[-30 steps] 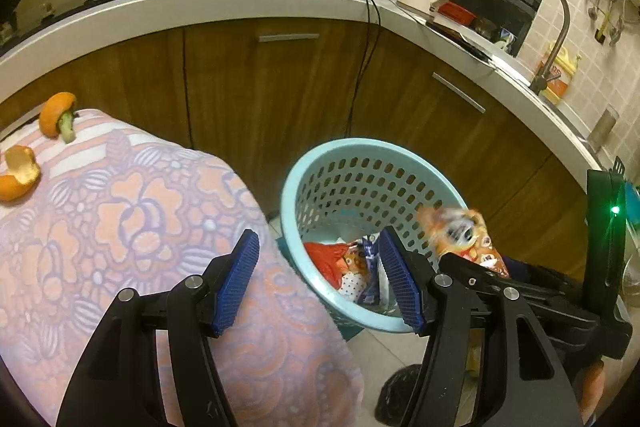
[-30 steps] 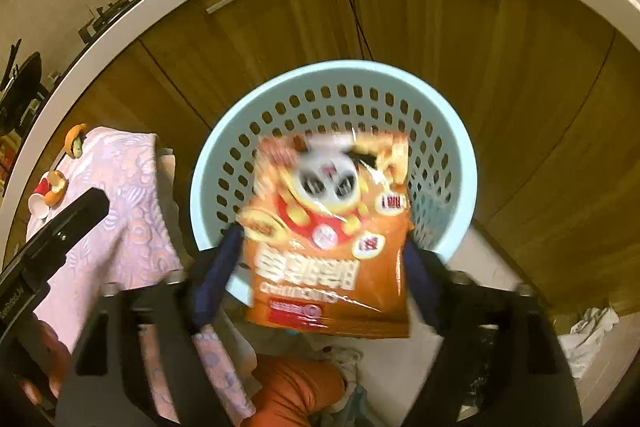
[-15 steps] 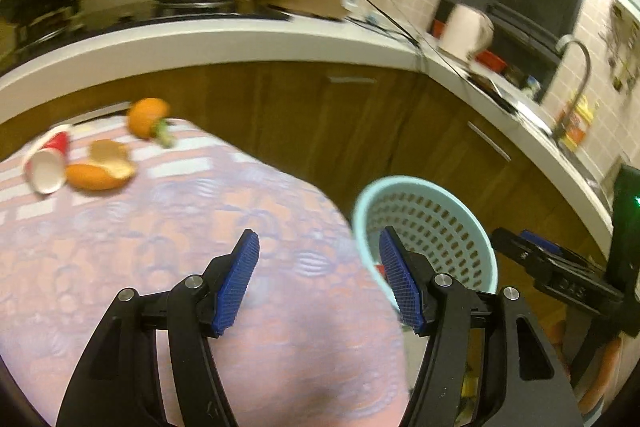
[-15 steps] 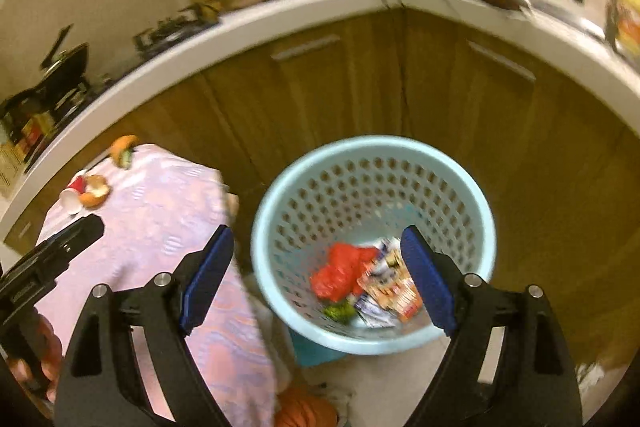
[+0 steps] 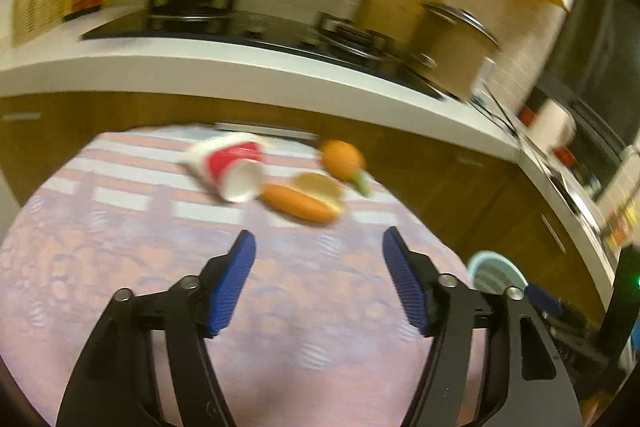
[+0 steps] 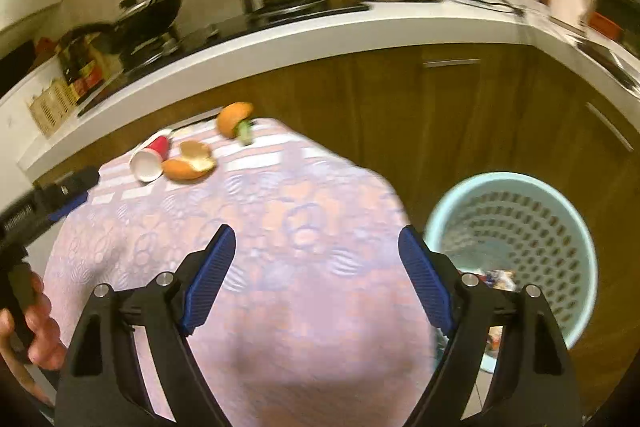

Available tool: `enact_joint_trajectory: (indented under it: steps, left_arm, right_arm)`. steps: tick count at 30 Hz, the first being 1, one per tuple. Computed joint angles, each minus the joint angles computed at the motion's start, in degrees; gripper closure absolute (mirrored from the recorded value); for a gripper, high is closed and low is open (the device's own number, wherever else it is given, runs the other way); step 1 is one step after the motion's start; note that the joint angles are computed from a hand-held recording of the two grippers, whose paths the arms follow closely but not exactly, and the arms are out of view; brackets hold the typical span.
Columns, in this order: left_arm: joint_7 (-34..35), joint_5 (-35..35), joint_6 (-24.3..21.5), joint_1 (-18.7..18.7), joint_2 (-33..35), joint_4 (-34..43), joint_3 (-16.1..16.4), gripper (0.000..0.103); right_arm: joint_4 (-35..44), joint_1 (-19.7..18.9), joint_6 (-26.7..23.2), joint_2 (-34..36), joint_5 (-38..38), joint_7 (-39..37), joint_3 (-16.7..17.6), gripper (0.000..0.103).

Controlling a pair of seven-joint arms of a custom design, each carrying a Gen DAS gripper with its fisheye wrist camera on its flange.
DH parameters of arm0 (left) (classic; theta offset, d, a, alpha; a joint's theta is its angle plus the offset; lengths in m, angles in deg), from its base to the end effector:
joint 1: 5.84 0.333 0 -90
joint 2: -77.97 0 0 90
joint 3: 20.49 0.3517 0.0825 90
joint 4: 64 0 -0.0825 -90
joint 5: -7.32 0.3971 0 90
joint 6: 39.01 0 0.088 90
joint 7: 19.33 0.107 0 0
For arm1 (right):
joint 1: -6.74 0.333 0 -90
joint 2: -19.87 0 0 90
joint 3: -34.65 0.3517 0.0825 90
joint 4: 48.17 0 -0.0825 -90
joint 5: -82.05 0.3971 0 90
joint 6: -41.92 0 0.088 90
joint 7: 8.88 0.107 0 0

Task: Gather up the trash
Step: 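Move both open tools back over the table toward the cup and bread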

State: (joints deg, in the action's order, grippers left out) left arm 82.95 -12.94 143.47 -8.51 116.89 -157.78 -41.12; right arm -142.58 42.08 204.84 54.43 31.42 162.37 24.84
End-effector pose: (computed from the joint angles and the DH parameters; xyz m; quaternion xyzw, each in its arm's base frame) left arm 0.7376 -0.2135 0.3568 -0.6095 0.6587 -0.4165 0.1456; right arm 0.6468 0.3793 0.3368 -0.6109 0.6964 -0.2384 0.2916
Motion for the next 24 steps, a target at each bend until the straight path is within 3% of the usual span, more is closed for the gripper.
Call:
enact_joint_trajectory:
  steps: [5,8,10,12,18,22,24]
  left_arm:
    - [-1.7,-0.9,0.6,1.4,1.4,2.1,1.6,0.021]
    - [-3.2,-1.1,-0.7,1.2,3.0,4.9,2.8,0.019]
    - [-3.7,-1.1,-4.1,1.9,5.2,8.6,2.5,0.019]
    - [-4.5,-1.3,-7.2,1.4,7.1,12.1,3.1,0.019]
    - [-11.3,0.5,-17.6,-3.9,15.5,27.3,8.7,0.018]
    - [-20.0,4.2,-24.5,-7.3,22.5,40.0,13.7,0.018]
    - [-22.7,5.8,-28.3,-7.3,26.4,46.8,13.4,0.018]
  right_arm:
    - [10.6,-0.4,-1.5,8.6,4.9,-5.4,2.1,0.024]
    - [15.7,-0.4,-2.7,12.9,8.6,-8.9,2.7,0.024]
    - [18.9,-0.1,-5.6,15.0,11.0,-12.0,2.9,0.024]
    - [18.9,1.1,-4.3,15.1,10.9,-11.6,1.0,0.024]
    - [18.8,0.3,-4.0,15.5,14.3,-14.5,1.6,0.024]
    - [18.6,0.8,-3.5,15.5,14.9,-15.5,1.0,0.024]
    - [18.8,0.8,-3.2,15.6,15.3,-16.3,1.1,0.024]
